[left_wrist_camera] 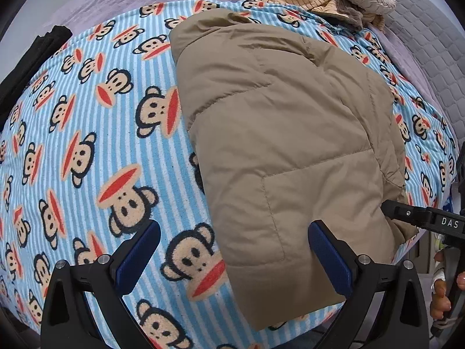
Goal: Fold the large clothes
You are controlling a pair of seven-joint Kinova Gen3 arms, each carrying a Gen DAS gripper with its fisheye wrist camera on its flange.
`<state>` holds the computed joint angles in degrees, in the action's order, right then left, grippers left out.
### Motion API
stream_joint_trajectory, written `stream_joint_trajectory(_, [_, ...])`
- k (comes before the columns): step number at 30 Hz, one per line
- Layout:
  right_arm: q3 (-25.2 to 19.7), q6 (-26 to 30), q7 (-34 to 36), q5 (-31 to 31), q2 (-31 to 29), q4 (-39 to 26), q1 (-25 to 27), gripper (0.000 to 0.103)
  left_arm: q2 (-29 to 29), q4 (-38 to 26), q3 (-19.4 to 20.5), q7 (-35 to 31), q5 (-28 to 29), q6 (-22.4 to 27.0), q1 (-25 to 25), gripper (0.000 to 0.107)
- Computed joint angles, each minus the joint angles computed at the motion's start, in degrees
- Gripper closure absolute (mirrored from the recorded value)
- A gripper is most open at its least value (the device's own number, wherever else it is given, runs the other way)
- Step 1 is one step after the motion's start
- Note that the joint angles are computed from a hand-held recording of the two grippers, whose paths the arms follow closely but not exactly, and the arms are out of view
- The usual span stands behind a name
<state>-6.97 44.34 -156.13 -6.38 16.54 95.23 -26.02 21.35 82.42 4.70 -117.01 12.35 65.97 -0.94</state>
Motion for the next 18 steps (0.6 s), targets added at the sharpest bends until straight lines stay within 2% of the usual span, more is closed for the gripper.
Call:
stream_joint_trajectory(6, [1.1,1.7,-9.7,7.2,-1.5,-1.5,-5.4,0.036,-0.7,0.3,-0.5,-1.5,0.7,1.2,-1.8,0.006])
stream_joint_trajectory(10, [1.1,4.1,-14.2,11.2,-1.1,-4.2,-7.7,0.033,-1.5,0.9,-0.9,-1.9,1.1,0.8,-2.7,0.006])
stream_joint_trajectory(14, [0.5,5.0,-14.5,11.7,-1.5,-4.5,-7.3,0.033,-1.8,0.8,-1.4,-0.7,0.4,-0.3,-2.5,0.006])
stream_joint_trajectory(18, [-0.2,5.2,-10.2,10.2,-2.5,-4.0,-4.7,0.032,-0.7,-1.0,-1.5,2.6,-0.6,0.2,-1.4,0.006])
